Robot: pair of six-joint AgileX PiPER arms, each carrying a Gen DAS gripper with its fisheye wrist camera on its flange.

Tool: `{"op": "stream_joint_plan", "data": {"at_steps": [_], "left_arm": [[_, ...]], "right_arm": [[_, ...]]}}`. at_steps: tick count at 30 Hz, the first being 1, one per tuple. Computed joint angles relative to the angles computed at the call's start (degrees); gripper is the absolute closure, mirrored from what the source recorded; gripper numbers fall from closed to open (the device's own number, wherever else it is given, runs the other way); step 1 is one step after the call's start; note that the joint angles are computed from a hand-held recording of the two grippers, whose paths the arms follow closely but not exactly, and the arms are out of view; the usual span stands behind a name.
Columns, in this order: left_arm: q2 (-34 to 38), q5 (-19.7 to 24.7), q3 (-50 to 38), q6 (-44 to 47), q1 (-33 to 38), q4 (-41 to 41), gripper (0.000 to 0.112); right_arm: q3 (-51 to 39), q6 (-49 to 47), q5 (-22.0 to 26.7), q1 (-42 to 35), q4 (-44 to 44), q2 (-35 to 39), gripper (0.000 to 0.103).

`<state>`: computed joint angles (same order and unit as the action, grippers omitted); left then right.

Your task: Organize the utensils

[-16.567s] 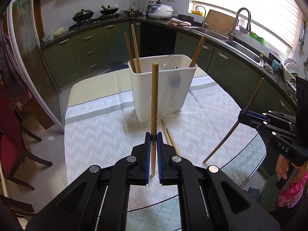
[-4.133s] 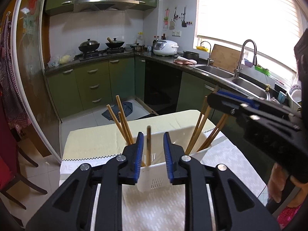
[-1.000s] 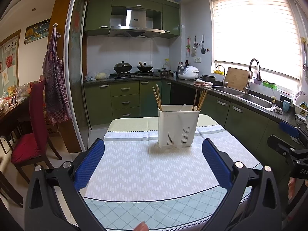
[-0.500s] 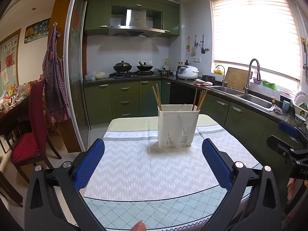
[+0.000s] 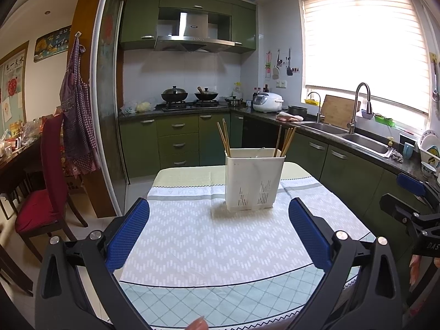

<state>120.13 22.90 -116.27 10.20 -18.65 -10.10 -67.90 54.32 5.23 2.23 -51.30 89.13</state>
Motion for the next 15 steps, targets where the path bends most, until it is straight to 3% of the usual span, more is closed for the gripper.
{"op": "stream_joint_plan", "data": {"at_steps": [5, 10, 15], "left_arm": [[0.63, 1.18, -0.87, -0.14, -0.1, -0.01, 0.016], [0.66, 0.06, -0.62, -4.9, -0.82, 5.72, 0.016], [1.04, 0.02, -1.16, -2.35, -0.25, 2.31, 0.016]], "right_arm": [[-0.02, -1.54, 0.0, -0.04, 1.49, 0.01, 0.005], [0.36, 0.68, -0.27, 0.01, -0.71, 0.11, 0.005], [0.92, 5.06, -0.51, 0.13, -4.98, 0.19, 0.005]]}}
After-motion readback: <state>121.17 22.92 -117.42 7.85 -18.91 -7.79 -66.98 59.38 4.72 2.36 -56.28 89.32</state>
